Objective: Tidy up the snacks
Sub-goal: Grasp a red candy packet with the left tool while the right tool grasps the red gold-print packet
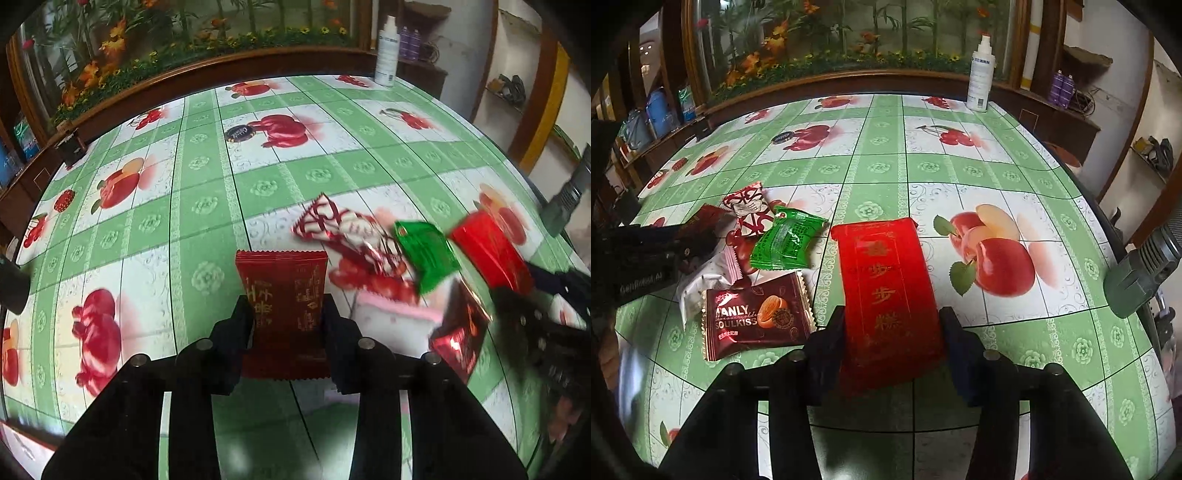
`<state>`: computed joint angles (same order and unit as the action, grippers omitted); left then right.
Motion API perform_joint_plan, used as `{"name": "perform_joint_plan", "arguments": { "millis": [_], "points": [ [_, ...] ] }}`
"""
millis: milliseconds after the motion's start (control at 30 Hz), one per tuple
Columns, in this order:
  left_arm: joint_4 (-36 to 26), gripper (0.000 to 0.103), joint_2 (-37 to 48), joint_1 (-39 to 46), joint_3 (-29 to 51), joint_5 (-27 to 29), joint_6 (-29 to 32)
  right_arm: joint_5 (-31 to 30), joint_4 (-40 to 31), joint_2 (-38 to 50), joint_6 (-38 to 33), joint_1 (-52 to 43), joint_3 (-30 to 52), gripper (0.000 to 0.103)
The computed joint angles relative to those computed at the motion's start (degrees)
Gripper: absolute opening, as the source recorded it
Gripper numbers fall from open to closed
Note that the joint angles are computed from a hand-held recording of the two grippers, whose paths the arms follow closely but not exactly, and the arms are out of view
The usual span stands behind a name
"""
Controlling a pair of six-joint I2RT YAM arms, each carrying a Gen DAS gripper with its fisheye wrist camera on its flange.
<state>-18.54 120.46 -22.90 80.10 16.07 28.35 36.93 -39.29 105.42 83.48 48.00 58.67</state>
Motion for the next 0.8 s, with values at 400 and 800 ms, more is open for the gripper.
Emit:
{"name": "perform_joint_plan", "arguments": {
  "millis": [400,800],
  "points": [
    [4.49,0.032,-18.02,10.65,-21.91,7.91,1.22,-8.64,39.38,-21.52,0.41,-3.31,-28.74,0.049],
    [7.84,0.032,-32.61,26.86,-34.88,12.82,4.79,-7.60,63.41,-21.51,-4.23,-0.35,-34.63,0.048]
  ]
}}
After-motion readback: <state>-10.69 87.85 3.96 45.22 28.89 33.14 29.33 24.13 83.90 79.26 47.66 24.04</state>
